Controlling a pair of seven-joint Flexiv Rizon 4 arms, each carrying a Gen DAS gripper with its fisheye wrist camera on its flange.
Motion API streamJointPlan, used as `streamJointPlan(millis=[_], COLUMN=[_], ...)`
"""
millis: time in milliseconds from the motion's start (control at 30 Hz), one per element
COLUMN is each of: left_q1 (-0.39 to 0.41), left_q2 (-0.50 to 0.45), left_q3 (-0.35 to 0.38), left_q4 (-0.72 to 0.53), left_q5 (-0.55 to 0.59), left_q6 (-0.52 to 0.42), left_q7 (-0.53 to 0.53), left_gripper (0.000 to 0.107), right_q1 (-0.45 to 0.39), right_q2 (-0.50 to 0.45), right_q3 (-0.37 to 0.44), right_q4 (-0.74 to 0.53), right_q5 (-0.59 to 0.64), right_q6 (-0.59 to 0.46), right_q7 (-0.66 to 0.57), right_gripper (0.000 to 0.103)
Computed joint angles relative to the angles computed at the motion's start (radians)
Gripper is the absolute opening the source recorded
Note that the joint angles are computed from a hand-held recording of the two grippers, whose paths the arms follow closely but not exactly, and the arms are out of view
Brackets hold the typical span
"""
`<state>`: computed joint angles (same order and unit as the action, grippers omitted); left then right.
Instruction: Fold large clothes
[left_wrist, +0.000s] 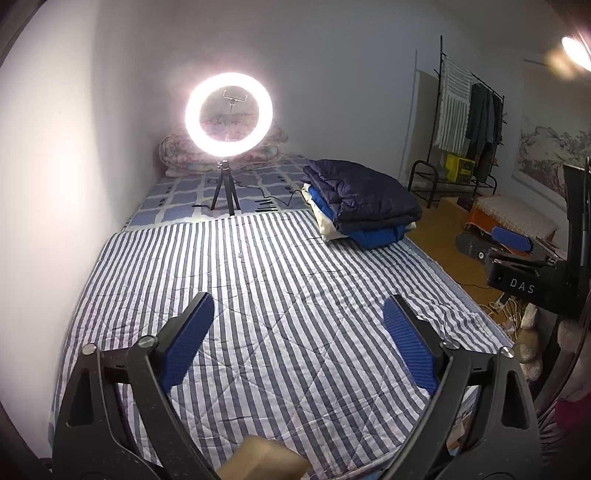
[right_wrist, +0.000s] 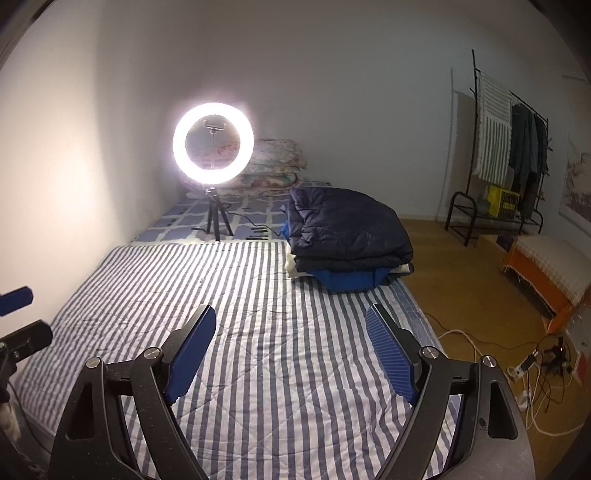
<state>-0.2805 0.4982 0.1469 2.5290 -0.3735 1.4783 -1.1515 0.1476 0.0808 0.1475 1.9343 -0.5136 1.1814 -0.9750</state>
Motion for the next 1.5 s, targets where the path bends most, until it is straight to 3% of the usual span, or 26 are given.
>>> streamJointPlan(millis=[667, 1500], left_q1=[0.062, 0.043], left_q2=[0.012, 0.007], left_q3=[-0.026, -0.01], left_q4=[0.003, 0.002], left_q5=[0.063, 0.06], left_q6=[0.012, 0.014], left_q7=[-0.079, -0.069], left_gripper=[0.103, 0.103], right_q1=[-0.014, -0.014], right_q2=[-0.002, -0.003], right_q3=[-0.004, -0.006], right_q4=[0.009, 0.008], right_q5=[-0.037, -0.021], right_q6=[0.009, 0.0], right_q7=[0.043, 0.031], right_gripper=[0.084, 0.084])
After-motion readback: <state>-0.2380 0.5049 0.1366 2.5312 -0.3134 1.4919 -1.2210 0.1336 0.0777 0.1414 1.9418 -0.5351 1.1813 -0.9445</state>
